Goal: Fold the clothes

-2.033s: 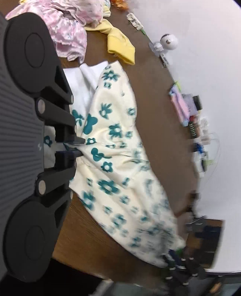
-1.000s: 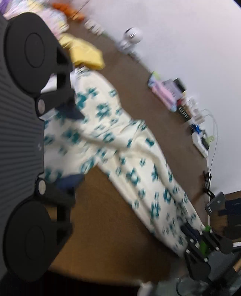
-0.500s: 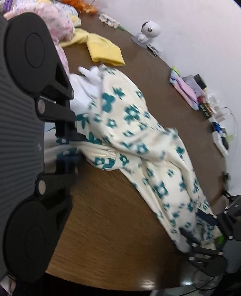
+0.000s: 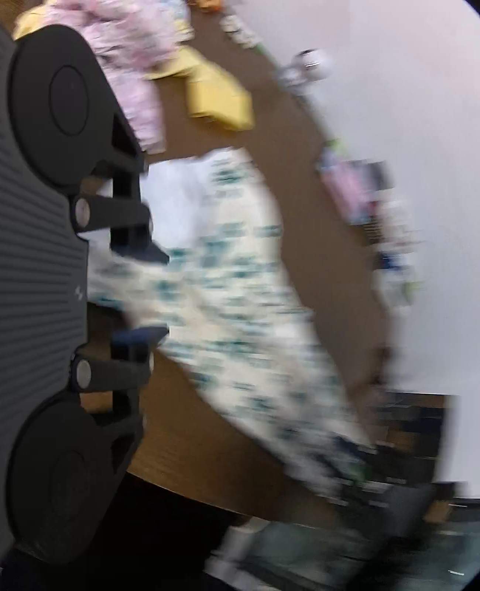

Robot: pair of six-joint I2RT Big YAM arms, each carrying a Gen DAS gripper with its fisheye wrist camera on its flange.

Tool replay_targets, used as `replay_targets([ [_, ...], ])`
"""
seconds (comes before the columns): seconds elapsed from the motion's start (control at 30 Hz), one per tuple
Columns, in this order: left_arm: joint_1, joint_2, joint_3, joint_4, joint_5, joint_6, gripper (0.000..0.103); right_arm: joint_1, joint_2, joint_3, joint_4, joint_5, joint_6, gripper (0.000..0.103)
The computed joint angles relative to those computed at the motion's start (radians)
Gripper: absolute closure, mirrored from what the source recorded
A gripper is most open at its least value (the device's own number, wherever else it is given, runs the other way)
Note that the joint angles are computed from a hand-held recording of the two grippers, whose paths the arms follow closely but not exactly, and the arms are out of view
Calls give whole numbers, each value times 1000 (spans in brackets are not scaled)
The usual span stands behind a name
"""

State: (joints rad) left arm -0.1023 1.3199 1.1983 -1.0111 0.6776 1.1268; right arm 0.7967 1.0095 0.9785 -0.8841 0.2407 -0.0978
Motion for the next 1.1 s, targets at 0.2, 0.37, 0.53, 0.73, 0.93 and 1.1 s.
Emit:
replay_targets([
  [0.2,-146,132,117,-13,-92,64,42,-24,173,61,377,-30,-44,53],
  [0.37,-134,144,100,59,-116,32,45,-80,448,278,363,-103,-4,47],
  [0.53,-97,99,33,122,-114,48,41,-109,526,349,274,-208,67,95],
  [0.73,-44,97,47,101,-31,5,34,71,429,124,804,385,-254,96],
  [0.93,-76,113,48,131,-59,-33,34,123,563,229,576,373,-383,94],
  [1.1,-108,203,160,87,-67,-86,30,119,610,325,389,299,-331,92],
])
